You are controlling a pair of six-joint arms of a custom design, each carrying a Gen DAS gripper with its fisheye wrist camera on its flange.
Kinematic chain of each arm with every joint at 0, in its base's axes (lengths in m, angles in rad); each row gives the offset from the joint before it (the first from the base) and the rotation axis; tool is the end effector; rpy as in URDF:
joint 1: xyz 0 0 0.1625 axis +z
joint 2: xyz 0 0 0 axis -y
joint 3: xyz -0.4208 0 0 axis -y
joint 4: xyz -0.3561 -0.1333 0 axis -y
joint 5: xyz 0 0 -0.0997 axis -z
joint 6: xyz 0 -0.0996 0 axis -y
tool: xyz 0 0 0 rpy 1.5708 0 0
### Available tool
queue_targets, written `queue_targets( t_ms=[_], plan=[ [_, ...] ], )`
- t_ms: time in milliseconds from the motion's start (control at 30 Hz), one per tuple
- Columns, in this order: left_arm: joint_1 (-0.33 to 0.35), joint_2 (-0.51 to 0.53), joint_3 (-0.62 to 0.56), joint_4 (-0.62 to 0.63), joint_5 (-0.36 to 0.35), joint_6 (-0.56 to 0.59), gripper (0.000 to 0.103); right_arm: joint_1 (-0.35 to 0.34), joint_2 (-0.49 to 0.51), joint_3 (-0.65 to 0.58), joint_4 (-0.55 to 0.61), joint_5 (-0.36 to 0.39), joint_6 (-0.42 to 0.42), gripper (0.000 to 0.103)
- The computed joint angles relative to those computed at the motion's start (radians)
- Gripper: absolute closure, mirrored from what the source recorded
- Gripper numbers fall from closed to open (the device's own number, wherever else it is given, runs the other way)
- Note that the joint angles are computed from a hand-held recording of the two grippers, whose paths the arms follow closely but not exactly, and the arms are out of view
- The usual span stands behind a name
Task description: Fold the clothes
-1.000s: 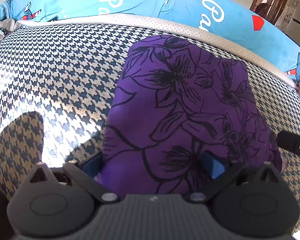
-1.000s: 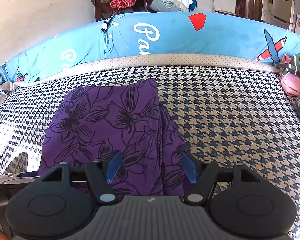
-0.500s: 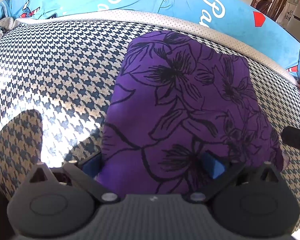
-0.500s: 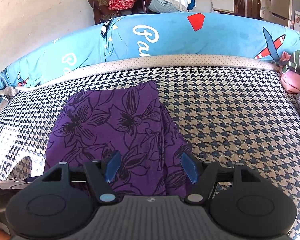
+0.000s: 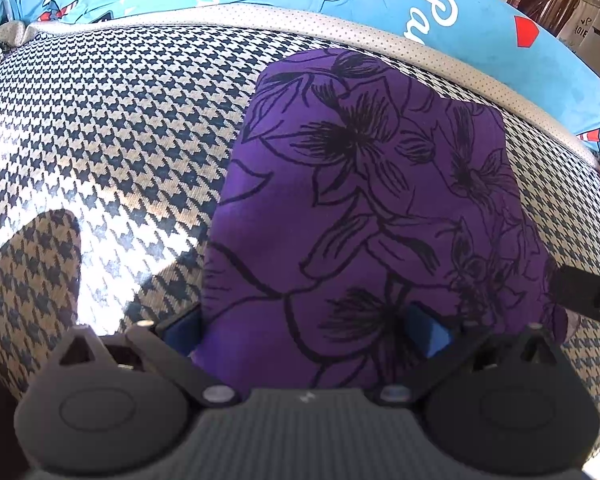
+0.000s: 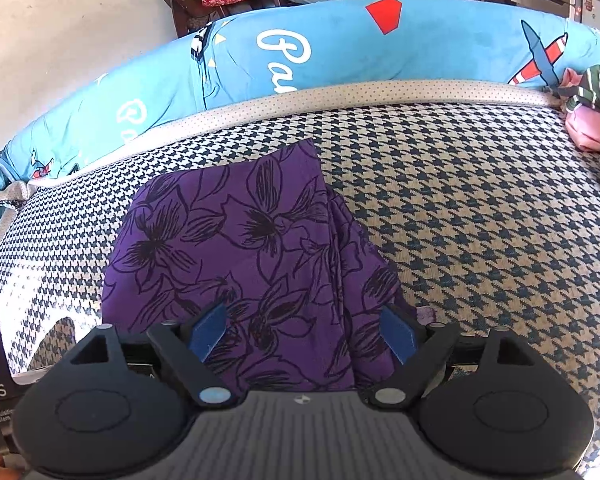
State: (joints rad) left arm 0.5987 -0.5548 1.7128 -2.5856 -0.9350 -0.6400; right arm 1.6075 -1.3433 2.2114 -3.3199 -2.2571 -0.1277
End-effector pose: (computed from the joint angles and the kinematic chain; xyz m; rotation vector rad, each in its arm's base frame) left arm -0.3771 -0.4902 -0.0356 0.4827 2.5148 -0.4807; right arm 0.0866 -0.4451 0.3286 -0.1918 -2.2597 1.0168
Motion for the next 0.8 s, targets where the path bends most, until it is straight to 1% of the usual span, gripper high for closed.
queue_targets(
  t_ms=[200, 333, 667, 733, 800],
  plan=[
    [0.008, -0.001, -0.003, 0.004, -0.006, 0.003, 0.0, 0.005, 0.008, -0.006, 0.029, -0.011, 0.017, 0.018],
    [0.012, -0.002, -0.005, 0.006, -0.005, 0.008, 0.0, 0.004, 0.005, -0.009, 0.05, -0.005, 0.025, 0.018],
    [0.017, -0.004, -0.004, 0.004, -0.005, 0.016, 0.0, 0.003, 0.003, -0.012, 0.059, -0.005, 0.028, 0.018],
    [0.026, -0.005, -0.006, 0.0, -0.003, 0.028, 0.0, 0.004, 0.005, -0.012, 0.043, -0.013, 0.026, 0.018],
    [0.018, -0.002, -0.004, 0.001, -0.002, 0.018, 0.0, 0.006, 0.011, -0.011, 0.012, -0.026, 0.017, 0.018]
  ],
)
